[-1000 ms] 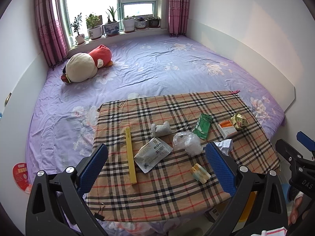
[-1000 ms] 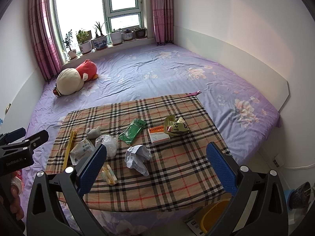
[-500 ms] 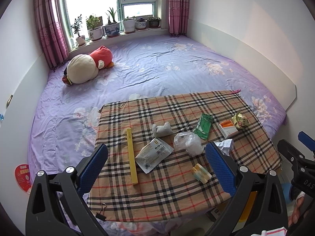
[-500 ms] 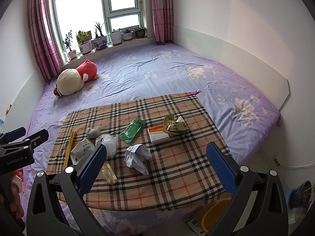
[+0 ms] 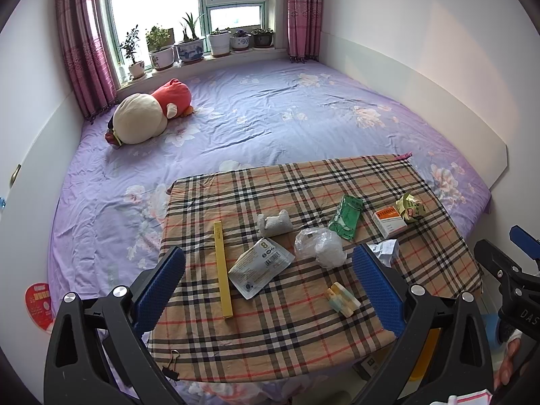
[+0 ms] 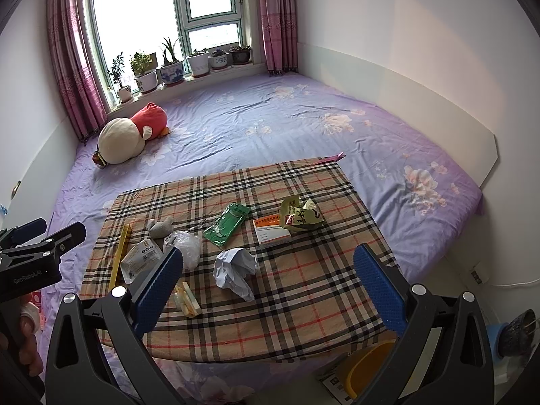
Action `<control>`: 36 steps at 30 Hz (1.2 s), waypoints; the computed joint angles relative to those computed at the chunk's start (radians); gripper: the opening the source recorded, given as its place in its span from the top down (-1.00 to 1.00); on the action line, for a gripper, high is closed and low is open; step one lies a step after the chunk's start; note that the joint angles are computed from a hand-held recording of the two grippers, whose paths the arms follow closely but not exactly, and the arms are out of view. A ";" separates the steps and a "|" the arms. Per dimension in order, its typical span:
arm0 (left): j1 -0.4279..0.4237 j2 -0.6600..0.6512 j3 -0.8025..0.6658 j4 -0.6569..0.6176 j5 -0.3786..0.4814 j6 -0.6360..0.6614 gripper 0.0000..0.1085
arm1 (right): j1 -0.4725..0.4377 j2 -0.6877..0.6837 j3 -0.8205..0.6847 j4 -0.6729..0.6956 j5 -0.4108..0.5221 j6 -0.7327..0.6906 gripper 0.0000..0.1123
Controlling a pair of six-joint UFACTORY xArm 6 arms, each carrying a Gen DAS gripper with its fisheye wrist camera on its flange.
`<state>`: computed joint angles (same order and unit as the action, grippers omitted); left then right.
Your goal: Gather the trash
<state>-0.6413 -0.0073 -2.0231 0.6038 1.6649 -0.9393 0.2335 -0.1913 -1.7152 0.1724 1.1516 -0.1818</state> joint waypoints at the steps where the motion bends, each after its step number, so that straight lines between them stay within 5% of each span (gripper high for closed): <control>1: 0.001 0.002 -0.002 -0.001 0.001 0.000 -0.81 | 0.000 0.000 0.000 -0.001 -0.001 0.001 -0.79; 36: 0.041 0.040 -0.022 -0.063 0.016 0.009 -0.81 | 0.008 0.027 -0.006 0.021 0.022 0.012 -0.79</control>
<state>-0.5999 0.0323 -2.0455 0.5411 1.6811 -0.9299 0.2414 -0.1642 -1.7207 0.1932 1.1740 -0.1703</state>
